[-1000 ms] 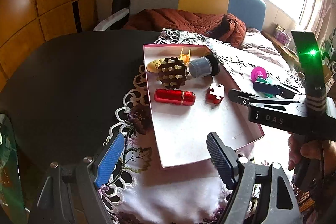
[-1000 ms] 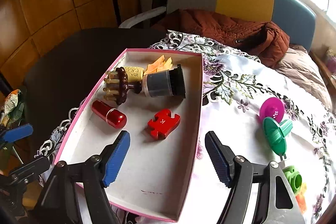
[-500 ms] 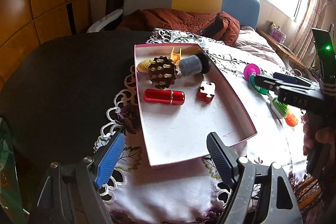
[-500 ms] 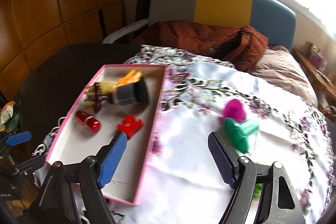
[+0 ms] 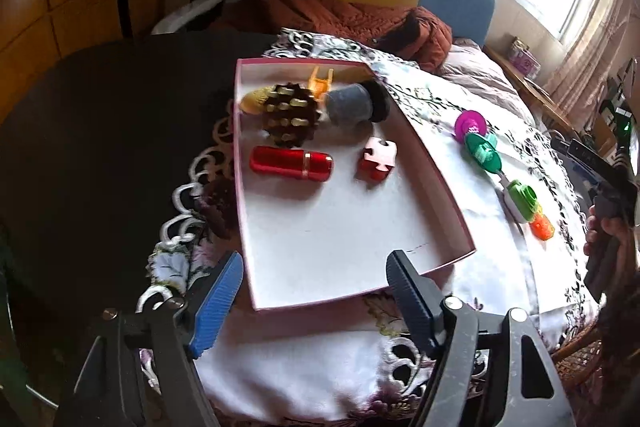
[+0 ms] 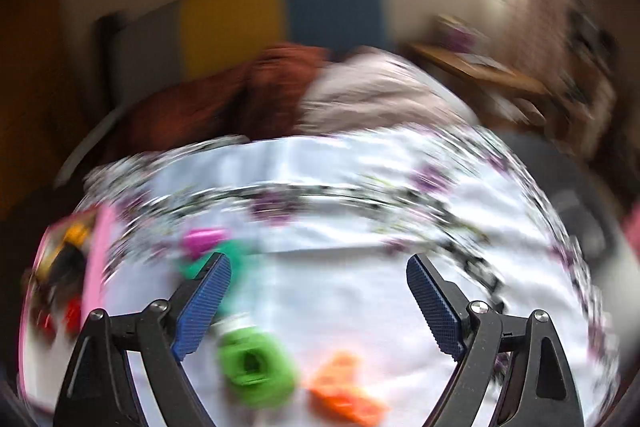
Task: Organize rigid objects
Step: 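Move both tools from the tray back toward the remaining toys, then grasp the green plug-shaped piece with the right tool while the left tool approaches the magenta cup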
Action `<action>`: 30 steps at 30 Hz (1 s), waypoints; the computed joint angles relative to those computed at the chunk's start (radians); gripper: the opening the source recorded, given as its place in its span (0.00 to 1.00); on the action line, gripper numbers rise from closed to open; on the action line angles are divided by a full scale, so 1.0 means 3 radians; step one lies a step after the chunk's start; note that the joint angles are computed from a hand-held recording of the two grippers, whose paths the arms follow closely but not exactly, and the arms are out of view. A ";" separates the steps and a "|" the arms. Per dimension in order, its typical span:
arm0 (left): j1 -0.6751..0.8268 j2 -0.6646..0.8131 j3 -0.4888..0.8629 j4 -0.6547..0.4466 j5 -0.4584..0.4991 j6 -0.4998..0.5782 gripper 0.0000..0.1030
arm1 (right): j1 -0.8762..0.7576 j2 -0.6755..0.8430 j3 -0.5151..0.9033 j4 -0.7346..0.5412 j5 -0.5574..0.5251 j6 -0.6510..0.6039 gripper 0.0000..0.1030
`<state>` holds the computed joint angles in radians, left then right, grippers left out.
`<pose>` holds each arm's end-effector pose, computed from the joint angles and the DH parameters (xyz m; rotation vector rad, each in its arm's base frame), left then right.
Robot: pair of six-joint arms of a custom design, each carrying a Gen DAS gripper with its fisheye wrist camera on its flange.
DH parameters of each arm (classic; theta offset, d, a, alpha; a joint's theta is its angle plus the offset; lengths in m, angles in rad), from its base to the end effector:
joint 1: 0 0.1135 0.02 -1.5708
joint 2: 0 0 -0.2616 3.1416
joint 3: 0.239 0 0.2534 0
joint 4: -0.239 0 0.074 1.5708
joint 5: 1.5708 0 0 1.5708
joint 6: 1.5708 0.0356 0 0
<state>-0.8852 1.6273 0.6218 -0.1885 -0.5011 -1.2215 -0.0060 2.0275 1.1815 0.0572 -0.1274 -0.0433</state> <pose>0.1753 -0.1873 0.1011 -0.5439 2.4681 -0.0987 0.4205 0.0020 0.1262 -0.1058 2.3526 0.1262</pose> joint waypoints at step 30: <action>0.0343 0.1634 0.2419 -0.0360 0.0681 0.1655 0.55 | -0.0565 0.0560 0.0855 -0.0980 -0.0884 0.0999 0.95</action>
<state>-0.7823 2.1173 1.3474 -0.2966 -0.2970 -0.7249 -0.1755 2.1953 1.4380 -0.2366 -0.3927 0.2563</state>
